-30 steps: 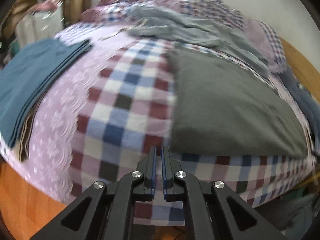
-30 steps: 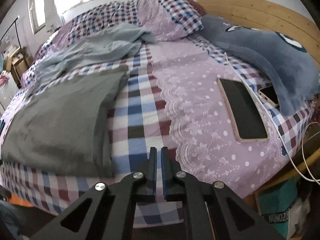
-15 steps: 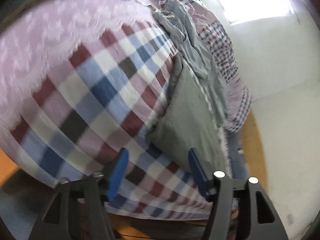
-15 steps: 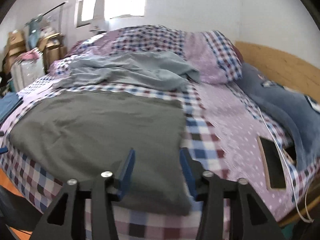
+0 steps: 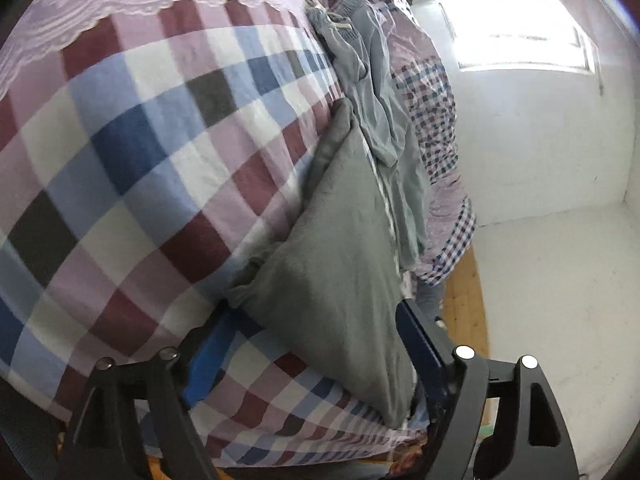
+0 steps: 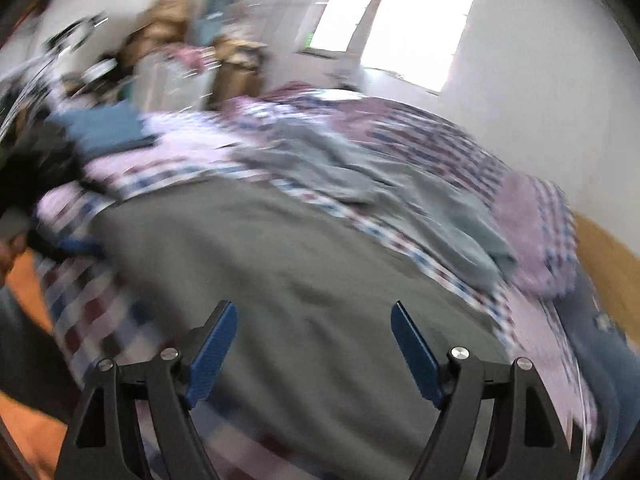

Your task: Fold clothes

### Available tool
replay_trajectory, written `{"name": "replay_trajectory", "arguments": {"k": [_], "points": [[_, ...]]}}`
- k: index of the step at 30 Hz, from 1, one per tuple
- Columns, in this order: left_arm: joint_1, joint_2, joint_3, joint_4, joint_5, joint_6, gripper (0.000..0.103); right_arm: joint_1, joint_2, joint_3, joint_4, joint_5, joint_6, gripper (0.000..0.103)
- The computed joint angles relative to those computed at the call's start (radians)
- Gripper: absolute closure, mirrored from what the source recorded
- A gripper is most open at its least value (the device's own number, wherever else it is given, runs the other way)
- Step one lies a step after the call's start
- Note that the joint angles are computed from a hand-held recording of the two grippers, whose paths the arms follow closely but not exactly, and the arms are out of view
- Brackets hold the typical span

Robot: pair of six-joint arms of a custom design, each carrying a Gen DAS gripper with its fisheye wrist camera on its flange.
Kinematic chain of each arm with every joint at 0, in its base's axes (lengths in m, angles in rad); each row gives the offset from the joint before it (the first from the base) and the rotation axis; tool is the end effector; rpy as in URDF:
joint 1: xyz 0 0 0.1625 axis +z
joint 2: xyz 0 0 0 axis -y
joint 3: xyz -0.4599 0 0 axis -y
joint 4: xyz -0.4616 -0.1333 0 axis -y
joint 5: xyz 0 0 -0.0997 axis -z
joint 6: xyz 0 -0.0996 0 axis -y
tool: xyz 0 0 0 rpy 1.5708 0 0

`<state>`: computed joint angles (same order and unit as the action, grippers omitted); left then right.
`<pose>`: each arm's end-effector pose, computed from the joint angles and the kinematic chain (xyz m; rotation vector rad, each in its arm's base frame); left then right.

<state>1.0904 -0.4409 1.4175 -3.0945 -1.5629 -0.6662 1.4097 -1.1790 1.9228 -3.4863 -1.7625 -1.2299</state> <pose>-0.2560 -0.7814 -0.0569 0.2606 -2.7642 0.6604 0.0095 -0.6541 0.3289 0.9474 -1.8619 0.9336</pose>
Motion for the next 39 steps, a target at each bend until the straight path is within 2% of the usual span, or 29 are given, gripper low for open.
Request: {"name": "replay_trajectory", "arguments": {"k": [3,8,11,14,18,23,24,27,29,30,31,34,39], "points": [[-0.004,0.006,-0.012,-0.009,-0.006,-0.010,0.016,0.015,0.037,0.016,0.000,0.029,-0.093,0.021],[0.009,0.048,-0.070,-0.071,-0.114,-0.063,0.016,0.029,0.099,0.021,-0.012,0.046,-0.218,0.020],[0.007,0.056,-0.088,-0.067,-0.129,-0.066,0.016,0.033,0.137,0.012,-0.032,0.059,-0.283,0.019],[0.016,0.051,-0.088,-0.079,-0.174,-0.083,0.016,0.038,0.169,0.003,-0.051,0.071,-0.333,0.019],[0.026,0.045,-0.096,-0.072,-0.230,-0.085,0.016,0.044,0.216,-0.019,-0.109,0.081,-0.402,0.019],[0.033,0.046,-0.107,-0.074,-0.280,-0.087,0.016,0.049,0.284,-0.041,-0.213,0.097,-0.553,0.020],[0.034,0.045,-0.106,-0.073,-0.286,-0.084,0.016,0.050,0.294,-0.045,-0.224,0.097,-0.569,0.023],[0.037,0.035,-0.095,-0.070,-0.294,-0.081,0.016,0.064,0.332,-0.081,-0.249,0.057,-0.593,0.059],[0.038,0.031,-0.090,-0.065,-0.293,-0.080,0.016,0.071,0.349,-0.109,-0.244,0.029,-0.578,0.070],[0.038,0.029,-0.088,-0.060,-0.291,-0.077,0.016,0.074,0.351,-0.120,-0.238,0.019,-0.564,0.084],[0.037,0.025,-0.088,-0.044,-0.279,-0.070,0.016,0.075,0.349,-0.125,-0.230,0.016,-0.551,0.090],[0.035,0.016,-0.077,-0.029,-0.261,-0.063,0.016,0.076,0.331,-0.127,-0.195,0.031,-0.507,0.094],[0.029,0.024,-0.096,0.012,-0.228,-0.041,0.016,0.079,0.310,-0.129,-0.168,0.055,-0.458,0.095]]}}
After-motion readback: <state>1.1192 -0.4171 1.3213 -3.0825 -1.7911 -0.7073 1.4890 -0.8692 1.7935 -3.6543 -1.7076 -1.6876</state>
